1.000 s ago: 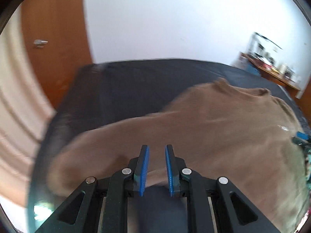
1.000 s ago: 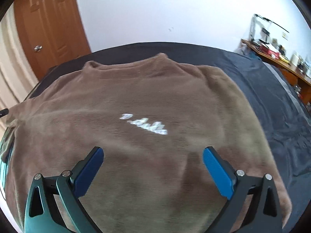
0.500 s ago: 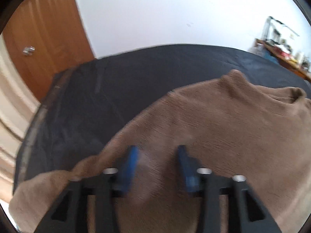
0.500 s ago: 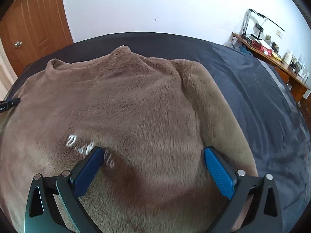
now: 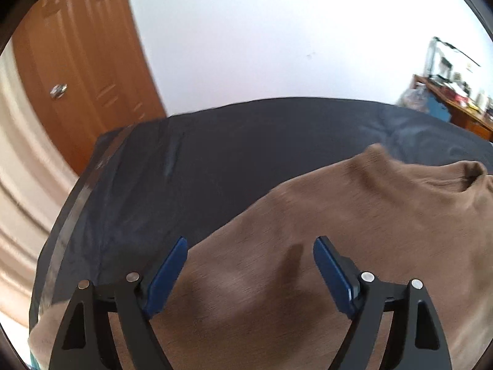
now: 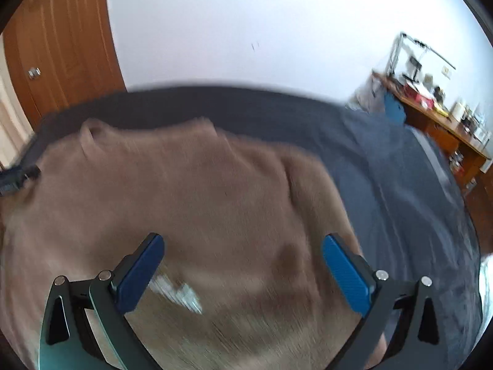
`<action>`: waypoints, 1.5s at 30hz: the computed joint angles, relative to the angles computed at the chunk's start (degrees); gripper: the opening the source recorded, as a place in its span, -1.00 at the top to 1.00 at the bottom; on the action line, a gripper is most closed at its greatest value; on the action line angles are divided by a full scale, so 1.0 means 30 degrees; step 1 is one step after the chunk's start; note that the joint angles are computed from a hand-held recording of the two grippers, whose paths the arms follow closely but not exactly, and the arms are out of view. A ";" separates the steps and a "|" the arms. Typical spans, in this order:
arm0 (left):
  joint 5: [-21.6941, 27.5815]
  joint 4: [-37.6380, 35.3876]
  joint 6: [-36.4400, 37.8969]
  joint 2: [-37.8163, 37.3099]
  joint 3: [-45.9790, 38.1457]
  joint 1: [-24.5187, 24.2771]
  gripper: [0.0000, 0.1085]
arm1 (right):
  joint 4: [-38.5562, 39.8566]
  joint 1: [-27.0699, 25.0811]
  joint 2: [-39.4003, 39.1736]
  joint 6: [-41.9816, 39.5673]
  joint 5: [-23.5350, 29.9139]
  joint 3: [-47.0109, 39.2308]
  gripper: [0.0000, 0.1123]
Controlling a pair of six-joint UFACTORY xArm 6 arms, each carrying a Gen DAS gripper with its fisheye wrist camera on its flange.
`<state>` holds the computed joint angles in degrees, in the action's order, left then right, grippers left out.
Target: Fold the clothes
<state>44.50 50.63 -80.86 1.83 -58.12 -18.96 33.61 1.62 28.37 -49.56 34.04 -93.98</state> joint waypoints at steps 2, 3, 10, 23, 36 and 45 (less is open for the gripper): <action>-0.0156 -0.0374 0.0646 0.0826 -0.0803 -0.0012 -0.59 | -0.0155 0.0391 0.1176 0.0891 0.1456 -0.1778 -0.83; -0.0223 -0.0572 0.0983 0.1238 -0.1214 -0.0019 -0.59 | -0.0388 0.0619 0.1713 0.1355 0.1899 -0.2458 -0.83; -0.1130 -0.0891 0.1847 0.2840 -0.2517 0.1030 -0.67 | -0.3933 0.2167 0.4480 0.4306 0.0743 -0.4787 -0.83; -0.1047 -0.0800 0.1075 0.3408 -0.3086 0.1956 -0.90 | -0.5129 0.2415 0.8126 0.5775 0.2848 -1.0999 -0.83; -0.1392 -0.3535 0.4561 -0.0633 -0.0098 -0.0867 -0.90 | -0.0423 0.1418 -0.1815 -0.0419 0.1653 0.1769 -0.83; -0.2442 -0.4073 0.4995 -0.3272 0.3901 -0.3511 -0.90 | -0.0187 0.0059 -0.8234 -0.5486 0.3467 1.0553 -0.83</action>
